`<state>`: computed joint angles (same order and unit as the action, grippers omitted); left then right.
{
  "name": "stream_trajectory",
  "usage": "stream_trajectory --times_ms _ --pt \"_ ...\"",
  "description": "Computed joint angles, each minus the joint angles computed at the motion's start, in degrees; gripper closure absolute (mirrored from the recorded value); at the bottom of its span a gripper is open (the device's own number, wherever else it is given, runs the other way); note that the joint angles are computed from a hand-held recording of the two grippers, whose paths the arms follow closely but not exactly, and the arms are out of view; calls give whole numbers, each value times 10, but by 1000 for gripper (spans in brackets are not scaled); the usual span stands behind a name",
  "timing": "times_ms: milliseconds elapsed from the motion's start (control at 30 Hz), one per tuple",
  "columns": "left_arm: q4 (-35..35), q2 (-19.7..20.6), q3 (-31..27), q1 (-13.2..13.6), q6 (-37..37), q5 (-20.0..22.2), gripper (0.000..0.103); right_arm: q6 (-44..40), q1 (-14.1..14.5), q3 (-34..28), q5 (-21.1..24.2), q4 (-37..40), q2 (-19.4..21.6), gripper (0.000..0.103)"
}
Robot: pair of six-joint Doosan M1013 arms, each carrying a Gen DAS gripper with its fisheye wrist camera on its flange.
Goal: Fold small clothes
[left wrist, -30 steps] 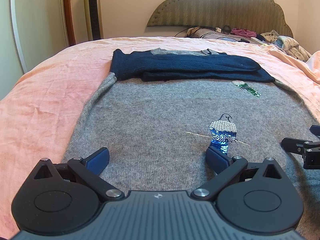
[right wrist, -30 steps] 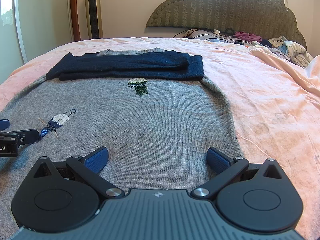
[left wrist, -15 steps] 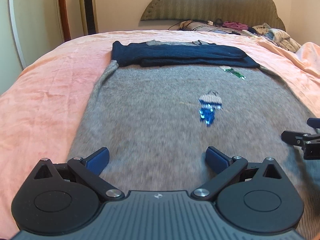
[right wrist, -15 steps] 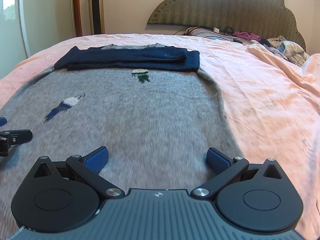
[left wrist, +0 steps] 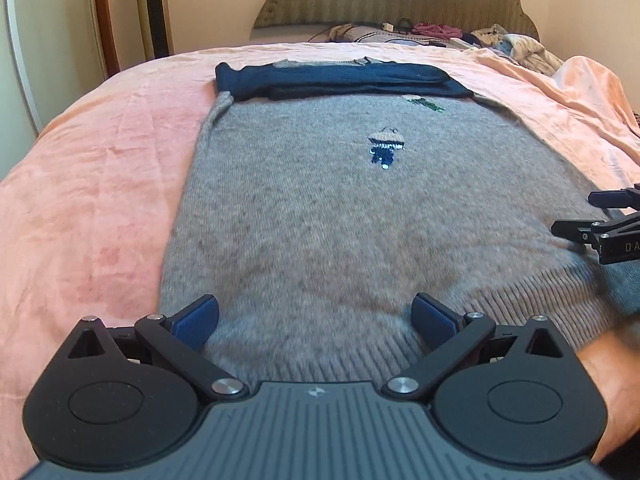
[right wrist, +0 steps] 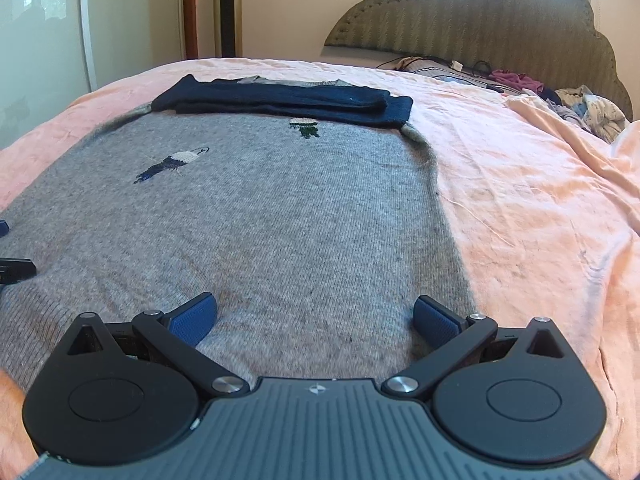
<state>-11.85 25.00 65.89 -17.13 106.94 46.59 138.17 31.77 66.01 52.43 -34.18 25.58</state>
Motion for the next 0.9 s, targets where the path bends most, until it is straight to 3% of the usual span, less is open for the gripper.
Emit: stream_trajectory --times_ms 133,233,333,400,433,500,533,600,700,867,900 --pt "-19 -15 21 12 18 -10 0 -36 -7 22 -19 36 -21 0" --pt "-14 -20 20 23 -8 -18 0 -64 -21 26 -19 85 -37 0" --pt "-59 -3 -13 47 -50 29 0 0 -48 59 -61 135 -66 0" --pt "-158 19 -44 73 -79 101 0 69 -74 82 -80 194 -84 0" --pt "-221 22 -43 86 -76 109 0 100 -85 96 -96 220 -94 0" --pt "-369 41 -51 112 -52 177 0 124 -110 148 -175 307 -121 0" --pt "-423 53 -57 121 -62 214 0 103 -120 165 -201 362 -130 0" --pt "-483 64 -56 129 -72 246 0 13 -137 190 -230 499 -141 0" --pt "-498 70 -60 130 -68 264 0 -143 -151 203 -221 685 -142 0" --pt "-496 76 -70 130 -69 273 2 -239 -154 192 -173 782 -133 0" --pt "-490 76 -74 128 -67 269 4 -250 -153 188 -163 789 -131 4"
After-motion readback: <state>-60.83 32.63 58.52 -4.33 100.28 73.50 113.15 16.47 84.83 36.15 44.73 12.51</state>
